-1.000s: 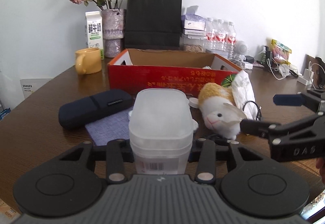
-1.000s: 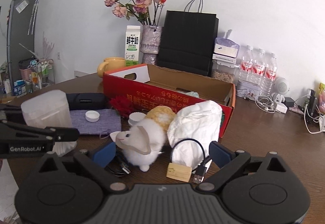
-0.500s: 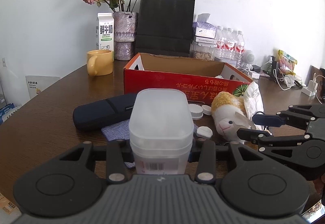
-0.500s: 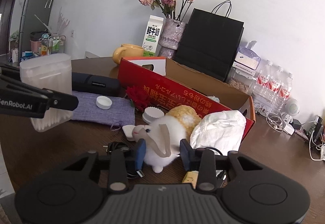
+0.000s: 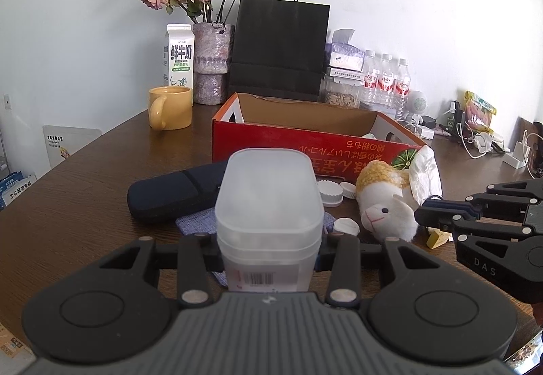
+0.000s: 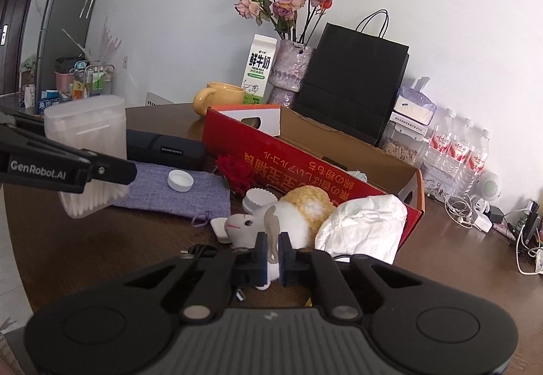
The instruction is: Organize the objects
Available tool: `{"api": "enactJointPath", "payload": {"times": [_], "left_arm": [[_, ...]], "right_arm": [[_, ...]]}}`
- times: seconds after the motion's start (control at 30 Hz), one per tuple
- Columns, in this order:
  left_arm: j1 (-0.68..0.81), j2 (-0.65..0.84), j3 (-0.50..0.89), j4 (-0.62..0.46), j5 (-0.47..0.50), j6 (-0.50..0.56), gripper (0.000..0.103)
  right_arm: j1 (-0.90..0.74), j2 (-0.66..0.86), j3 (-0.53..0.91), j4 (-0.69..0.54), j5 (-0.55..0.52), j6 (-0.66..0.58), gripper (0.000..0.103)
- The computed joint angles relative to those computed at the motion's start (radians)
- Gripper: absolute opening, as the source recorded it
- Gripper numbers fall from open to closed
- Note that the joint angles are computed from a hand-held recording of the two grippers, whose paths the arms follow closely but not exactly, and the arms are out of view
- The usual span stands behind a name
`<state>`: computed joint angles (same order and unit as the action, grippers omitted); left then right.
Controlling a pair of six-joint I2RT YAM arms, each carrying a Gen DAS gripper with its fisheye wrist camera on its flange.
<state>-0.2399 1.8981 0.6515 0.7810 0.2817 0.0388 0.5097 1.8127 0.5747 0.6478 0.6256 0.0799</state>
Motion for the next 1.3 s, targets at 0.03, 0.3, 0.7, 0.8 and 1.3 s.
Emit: {"api": "enactJointPath", "payload": {"times": [0.03, 0.3, 0.7, 0.8, 1.3], "left_arm": [[0.002, -0.002, 0.001, 0.0, 0.001, -0.001, 0.042], [0.002, -0.008, 0.03, -0.011, -0.001, 0.004, 0.042], [-0.04, 0.062, 0.247, -0.092, -0.02, -0.009, 0.042], [-0.056, 0.103, 0.338, -0.127, -0.027, -0.013, 0.042], [-0.136, 0.41, 0.933, -0.368, -0.091, -0.048, 0.042]], "right_arm": [[0.002, -0.004, -0.001, 0.003, 0.005, -0.003, 0.005], [-0.006, -0.034, -0.005, 0.048, 0.027, -0.042, 0.005], [-0.129, 0.011, 0.117, 0.077, -0.053, -0.125, 0.005], [-0.168, 0.036, 0.165, 0.075, -0.078, -0.145, 0.005], [-0.401, 0.217, 0.449, 0.028, -0.248, -0.172, 0.005]]}}
